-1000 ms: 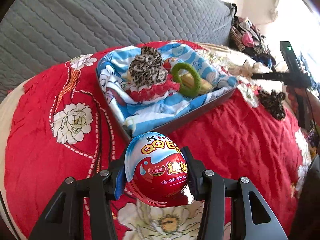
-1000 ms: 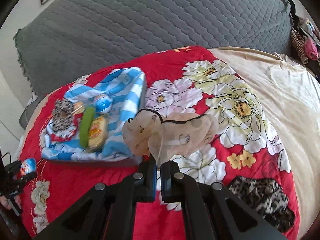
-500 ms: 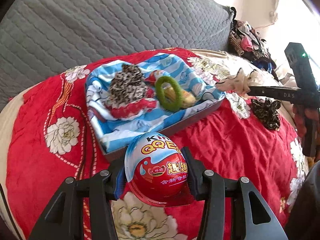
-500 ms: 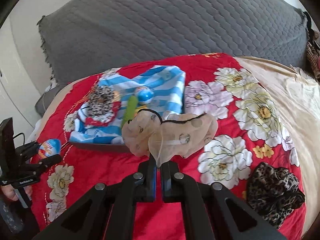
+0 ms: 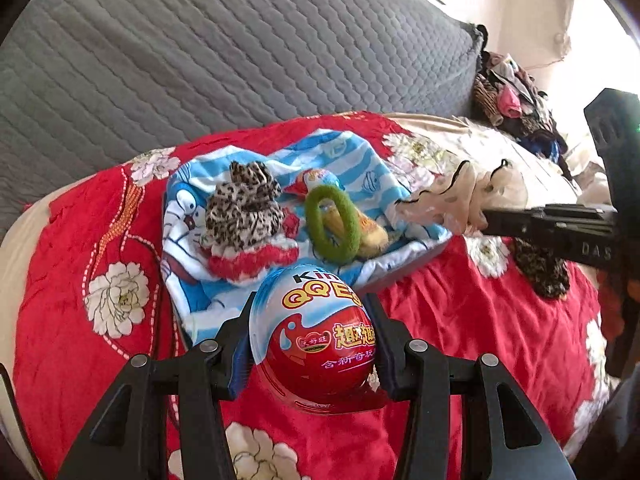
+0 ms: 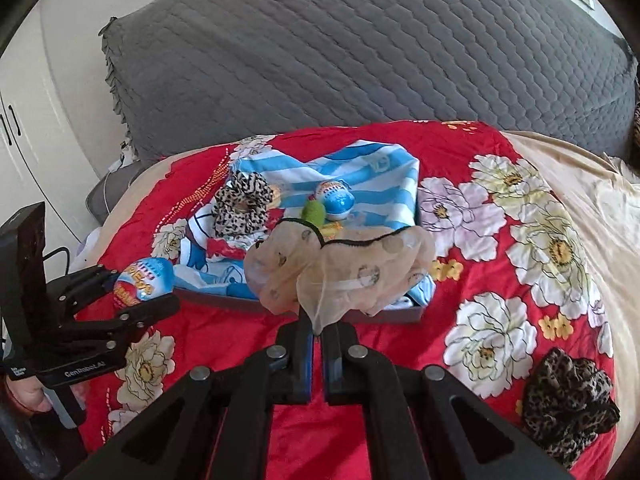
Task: Organize objects
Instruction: 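Carry the beige scrunchie and red egg over the shirt in the tray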
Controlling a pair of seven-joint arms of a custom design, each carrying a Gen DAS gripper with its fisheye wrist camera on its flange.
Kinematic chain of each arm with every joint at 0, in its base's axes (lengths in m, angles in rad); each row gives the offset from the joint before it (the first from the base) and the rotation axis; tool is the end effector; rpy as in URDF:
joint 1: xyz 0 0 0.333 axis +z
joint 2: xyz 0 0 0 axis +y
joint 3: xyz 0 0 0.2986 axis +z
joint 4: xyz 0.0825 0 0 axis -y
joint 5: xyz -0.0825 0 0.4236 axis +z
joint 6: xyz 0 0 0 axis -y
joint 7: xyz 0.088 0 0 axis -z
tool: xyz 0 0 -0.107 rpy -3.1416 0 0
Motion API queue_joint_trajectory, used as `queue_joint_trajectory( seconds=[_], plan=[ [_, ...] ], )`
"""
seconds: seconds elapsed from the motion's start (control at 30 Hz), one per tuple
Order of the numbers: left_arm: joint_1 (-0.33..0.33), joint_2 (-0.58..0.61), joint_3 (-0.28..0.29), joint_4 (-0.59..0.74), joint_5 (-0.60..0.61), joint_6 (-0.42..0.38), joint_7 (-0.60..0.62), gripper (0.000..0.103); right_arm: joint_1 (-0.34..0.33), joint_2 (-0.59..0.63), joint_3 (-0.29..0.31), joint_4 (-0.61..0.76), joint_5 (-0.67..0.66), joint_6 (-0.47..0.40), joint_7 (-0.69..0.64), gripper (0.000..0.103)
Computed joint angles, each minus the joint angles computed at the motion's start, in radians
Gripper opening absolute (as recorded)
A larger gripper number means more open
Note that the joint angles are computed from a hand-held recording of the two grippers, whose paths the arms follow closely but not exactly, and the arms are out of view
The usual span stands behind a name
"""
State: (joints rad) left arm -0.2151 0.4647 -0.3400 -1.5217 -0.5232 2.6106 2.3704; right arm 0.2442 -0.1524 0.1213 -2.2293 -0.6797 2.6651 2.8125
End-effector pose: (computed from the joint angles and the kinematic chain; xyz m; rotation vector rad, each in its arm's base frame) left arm 0.6718 -0.3538 0.4441 -0.9078 2.6014 -1.1602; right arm 0.5312 0.2245 0.4606 -1.4336 2.0556 -0.6333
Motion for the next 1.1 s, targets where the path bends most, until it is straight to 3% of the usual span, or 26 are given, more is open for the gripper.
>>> queue_joint_trajectory(
  seconds=[0.5, 1.1],
  plan=[
    [-0.104, 0.130, 0.053, 0.173, 0.183, 0.067, -0.228, 0.051, 0.016, 0.141, -0.039, 0.138, 0.012, 0.031, -0.041, 0.003],
    [-0.189, 0.360, 0.114, 0.497, 0.356, 0.035, -0.442, 0.051, 0.029, 0.285, -0.096, 0.269, 0.058, 0.043, -0.122, 0.003]
  ],
)
